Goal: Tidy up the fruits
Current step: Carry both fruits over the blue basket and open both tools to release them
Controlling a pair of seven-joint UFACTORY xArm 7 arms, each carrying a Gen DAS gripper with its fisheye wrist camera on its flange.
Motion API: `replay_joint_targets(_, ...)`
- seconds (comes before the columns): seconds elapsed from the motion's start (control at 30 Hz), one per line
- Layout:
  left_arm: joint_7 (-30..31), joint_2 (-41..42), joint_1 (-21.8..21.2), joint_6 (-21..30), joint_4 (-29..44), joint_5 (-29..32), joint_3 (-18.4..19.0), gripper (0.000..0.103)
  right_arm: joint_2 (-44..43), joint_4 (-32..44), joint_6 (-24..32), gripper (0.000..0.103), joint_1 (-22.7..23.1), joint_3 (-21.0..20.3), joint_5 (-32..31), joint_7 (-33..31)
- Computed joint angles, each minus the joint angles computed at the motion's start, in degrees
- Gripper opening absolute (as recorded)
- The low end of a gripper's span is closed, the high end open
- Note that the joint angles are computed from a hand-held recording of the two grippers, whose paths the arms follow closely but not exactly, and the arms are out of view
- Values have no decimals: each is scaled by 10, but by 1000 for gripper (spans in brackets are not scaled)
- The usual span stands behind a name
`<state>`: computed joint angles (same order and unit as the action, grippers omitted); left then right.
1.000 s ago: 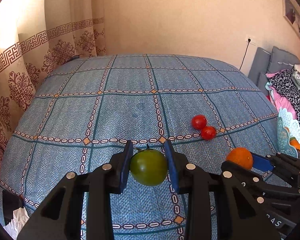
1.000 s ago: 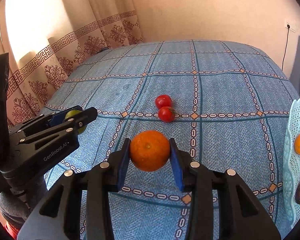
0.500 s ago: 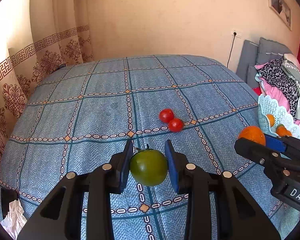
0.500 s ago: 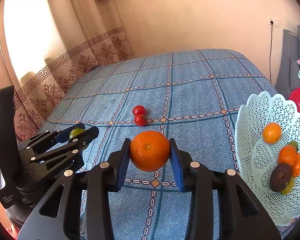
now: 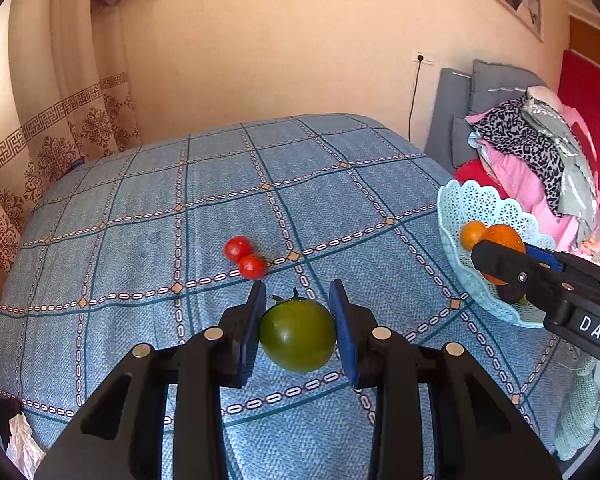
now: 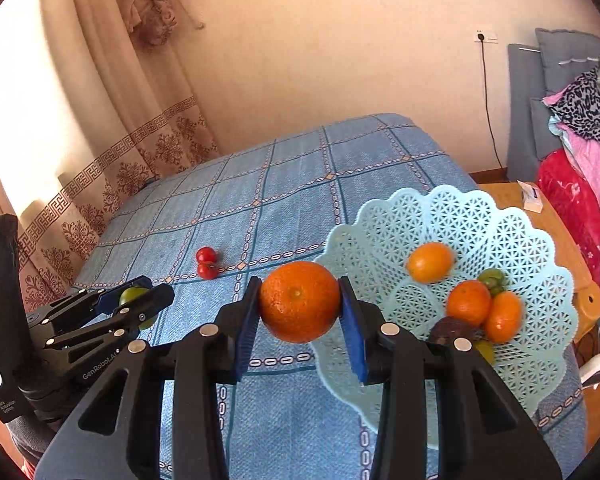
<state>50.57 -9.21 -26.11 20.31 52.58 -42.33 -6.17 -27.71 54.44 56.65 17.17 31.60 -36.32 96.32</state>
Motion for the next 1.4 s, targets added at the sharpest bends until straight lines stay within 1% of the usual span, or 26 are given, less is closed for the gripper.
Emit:
replay_joint_targets(0.2, -4, -5, -18, 20, 9, -3, -15, 33, -88, -51, 44, 39, 1, -6, 40, 11)
replay_joint_targets(0.37, -5, -11, -38, 18, 11, -1, -26, 33, -144, -84, 60, 39, -11, -4, 77, 9)
replay_joint_targets(0.7, 7, 0, -80, 19, 26, -16, -43, 33, -192, -113, 56, 39, -37, 1, 121, -10)
replay_joint_targets(0.87, 2, 17, -83, 33, 36, -11, -55, 33, -211, -121, 59, 39, -48, 3, 137, -13)
replay_joint_targets(1.03, -6, 28, -79, 58, 45, -8, -62, 34, -218, -121, 58, 39, -58, 8, 145, -18)
replay_joint_targets(1.07, -9, 29, -77, 59, 46, -7, -64, 37, -218, -121, 58, 39, -60, 9, 146, -18)
replay_joint_targets(1.1, -9, 29, -75, 59, 45, -9, -63, 50, -219, -121, 58, 39, -61, 10, 148, -19)
replay_joint_targets(1.13, -6, 27, -76, 49, 43, -16, -64, 57, -220, -121, 57, 39, -62, 11, 149, -19)
replay_joint_targets(1.17, -2, 25, -75, 42, 40, -20, -63, 58, -221, -121, 57, 39, -63, 12, 150, -19)
replay_joint_targets(1.23, -6, 23, -73, 43, 41, -18, -61, 58, -221, -121, 57, 39, -65, 14, 152, -18)
replay_joint_targets(1.33, -20, 22, -68, 30, 39, -2, -63, 59, -219, -119, 55, 39, -67, 17, 154, -18)
replay_joint_targets(1.37, -24, 21, -68, 23, 36, 4, -63, 61, -218, -118, 54, 39, -68, 18, 154, -19)
replay_joint_targets(1.4, -24, 20, -68, 18, 34, 4, -61, 67, -217, -118, 53, 39, -68, 18, 154, -19)
